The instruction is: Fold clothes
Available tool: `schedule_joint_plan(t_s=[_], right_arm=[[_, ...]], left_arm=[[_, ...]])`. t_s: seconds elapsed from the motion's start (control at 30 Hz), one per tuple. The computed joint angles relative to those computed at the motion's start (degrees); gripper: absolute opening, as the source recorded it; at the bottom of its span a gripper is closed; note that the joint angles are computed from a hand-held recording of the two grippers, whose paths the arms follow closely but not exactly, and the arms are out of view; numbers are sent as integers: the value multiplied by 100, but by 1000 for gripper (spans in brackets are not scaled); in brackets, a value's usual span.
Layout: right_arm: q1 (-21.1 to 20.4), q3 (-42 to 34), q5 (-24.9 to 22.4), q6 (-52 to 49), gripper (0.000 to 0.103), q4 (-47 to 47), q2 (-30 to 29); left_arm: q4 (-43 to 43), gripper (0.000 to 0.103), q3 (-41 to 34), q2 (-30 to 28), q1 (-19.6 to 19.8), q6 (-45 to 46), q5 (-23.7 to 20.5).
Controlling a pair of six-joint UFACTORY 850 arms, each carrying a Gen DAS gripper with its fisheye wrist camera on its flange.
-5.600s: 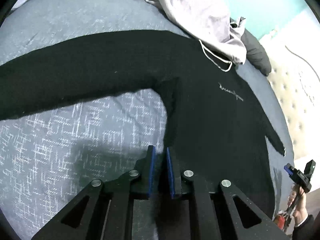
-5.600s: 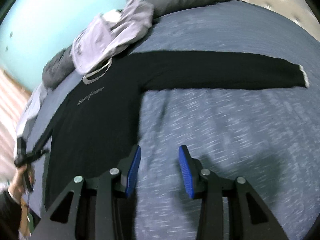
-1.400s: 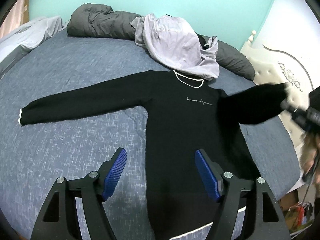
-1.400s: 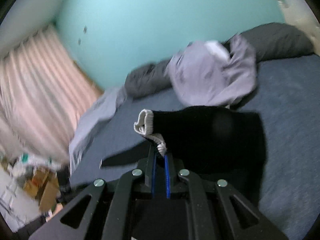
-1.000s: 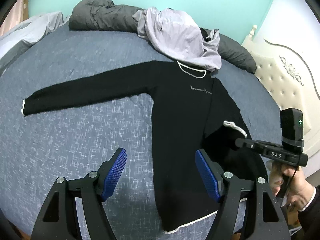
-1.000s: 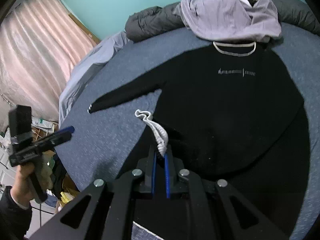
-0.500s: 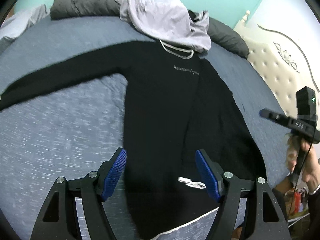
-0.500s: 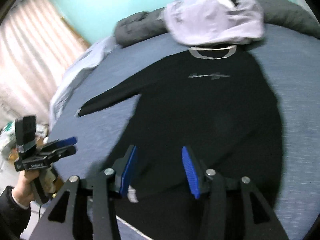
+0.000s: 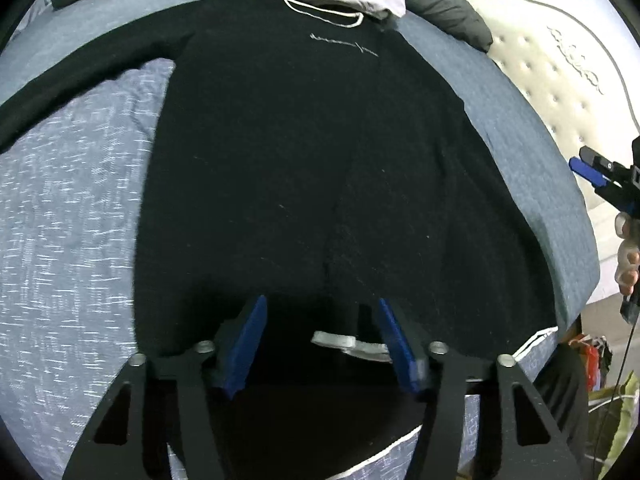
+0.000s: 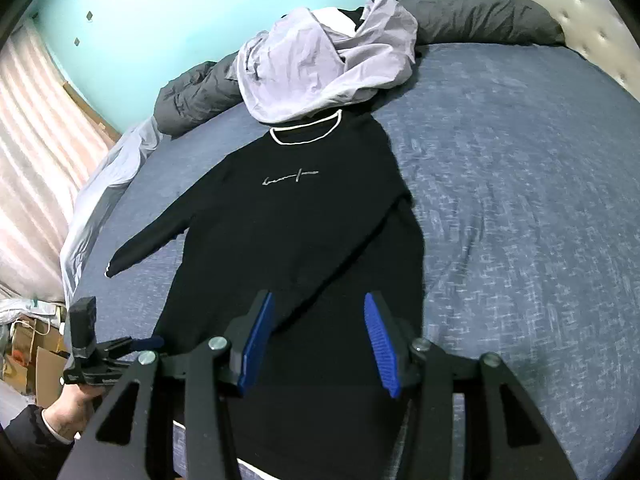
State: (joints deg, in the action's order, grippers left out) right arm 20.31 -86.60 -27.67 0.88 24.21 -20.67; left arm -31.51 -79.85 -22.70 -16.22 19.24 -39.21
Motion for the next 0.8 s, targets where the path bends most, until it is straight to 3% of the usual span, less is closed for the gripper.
schedule_joint_plan(t_s=[0.13, 0.2, 0.3, 0.47, 0.8], right_arm=[[-32, 59, 24, 14, 48, 20, 31], [-29, 72, 38, 64, 48, 9, 29], [-30, 114, 55, 23, 48, 86, 45], [-24, 132, 59, 91, 48, -24, 55], [-58, 102, -9, 176, 48, -271, 38]], left_arm=[[60, 45, -66, -106, -53, 6, -173], [222, 23, -91, -143, -92, -47, -214], [67, 10, -68, -127, -62, 170, -275], [-26, 4, -86, 57, 48, 474, -288], [273, 4, -470, 30, 392, 206, -435]])
